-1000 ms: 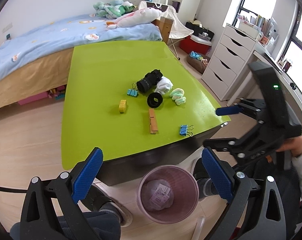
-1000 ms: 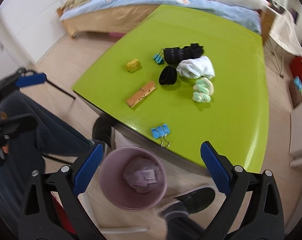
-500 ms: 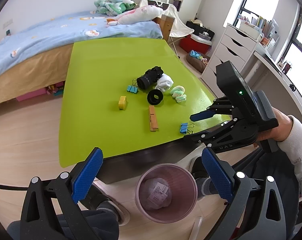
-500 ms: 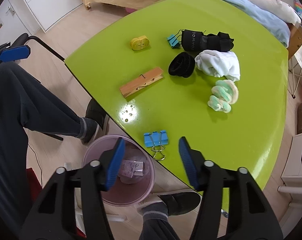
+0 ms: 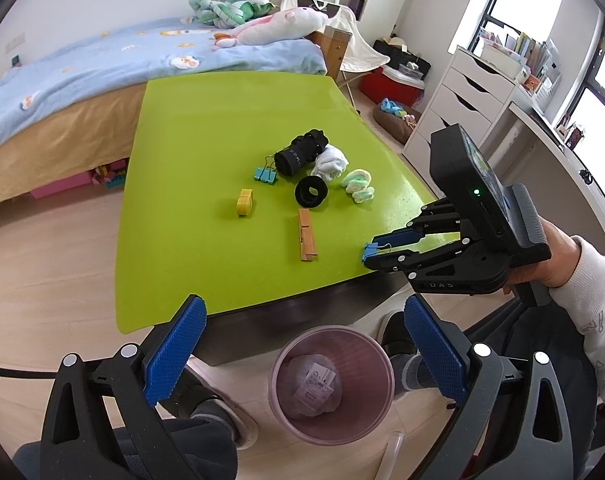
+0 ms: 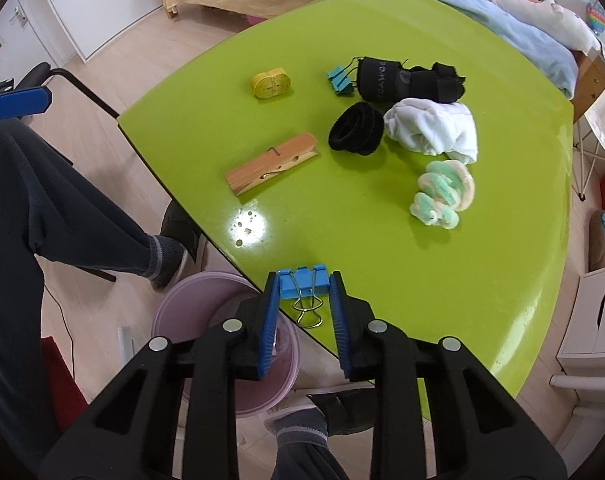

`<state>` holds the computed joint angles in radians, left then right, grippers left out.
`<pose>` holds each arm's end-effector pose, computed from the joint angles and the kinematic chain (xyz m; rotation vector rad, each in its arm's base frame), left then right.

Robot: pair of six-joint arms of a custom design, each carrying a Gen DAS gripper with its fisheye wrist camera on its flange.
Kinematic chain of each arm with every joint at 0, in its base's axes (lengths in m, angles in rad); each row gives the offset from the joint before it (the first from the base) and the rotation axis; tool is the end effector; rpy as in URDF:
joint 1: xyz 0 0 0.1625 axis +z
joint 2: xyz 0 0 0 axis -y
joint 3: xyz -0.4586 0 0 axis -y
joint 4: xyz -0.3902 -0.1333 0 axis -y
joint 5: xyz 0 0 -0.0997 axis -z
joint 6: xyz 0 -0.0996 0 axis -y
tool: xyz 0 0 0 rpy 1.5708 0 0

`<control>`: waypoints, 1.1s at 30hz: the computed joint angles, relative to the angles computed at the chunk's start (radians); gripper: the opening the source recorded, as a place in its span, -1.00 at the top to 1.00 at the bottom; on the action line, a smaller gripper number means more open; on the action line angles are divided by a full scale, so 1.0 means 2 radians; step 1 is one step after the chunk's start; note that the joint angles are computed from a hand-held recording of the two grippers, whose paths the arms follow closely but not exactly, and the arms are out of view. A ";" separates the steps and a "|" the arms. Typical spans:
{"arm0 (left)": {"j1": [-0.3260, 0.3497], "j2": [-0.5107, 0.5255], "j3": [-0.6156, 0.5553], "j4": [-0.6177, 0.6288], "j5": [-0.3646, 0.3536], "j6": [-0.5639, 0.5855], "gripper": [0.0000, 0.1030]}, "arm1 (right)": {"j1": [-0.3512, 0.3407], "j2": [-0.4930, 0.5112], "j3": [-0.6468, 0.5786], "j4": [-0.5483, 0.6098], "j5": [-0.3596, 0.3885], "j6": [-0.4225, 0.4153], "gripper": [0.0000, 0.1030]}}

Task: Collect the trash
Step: 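Grasp the blue binder clip with the right gripper, then grasp the yellow sponge with the left gripper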

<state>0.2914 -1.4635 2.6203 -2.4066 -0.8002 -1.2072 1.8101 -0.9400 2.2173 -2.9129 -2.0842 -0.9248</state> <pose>-0.2082 -0.2740 0.1620 0.2521 2.4709 -0.8227 0.1978 -0.4546 0.0792 1.4286 -2.2115 -0.1519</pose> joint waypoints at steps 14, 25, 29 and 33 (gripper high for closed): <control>0.066 0.016 -0.035 -0.022 0.013 0.083 -0.85 | -0.008 -0.034 0.013 -0.017 0.042 0.081 0.51; 0.164 0.059 -0.092 -0.030 0.008 0.188 -0.85 | -0.015 -0.054 0.012 -0.001 0.055 0.101 0.51; 0.198 0.080 -0.113 -0.037 0.001 0.221 -0.85 | -0.015 -0.058 0.012 0.002 0.055 0.104 0.51; 0.228 0.101 -0.131 -0.045 -0.007 0.245 -0.84 | -0.014 -0.060 0.011 0.003 0.056 0.105 0.51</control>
<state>0.7467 -1.2618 2.3586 -2.4975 -0.8141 -0.7169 1.7829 -1.0590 2.2392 -2.9063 -1.9720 -0.7155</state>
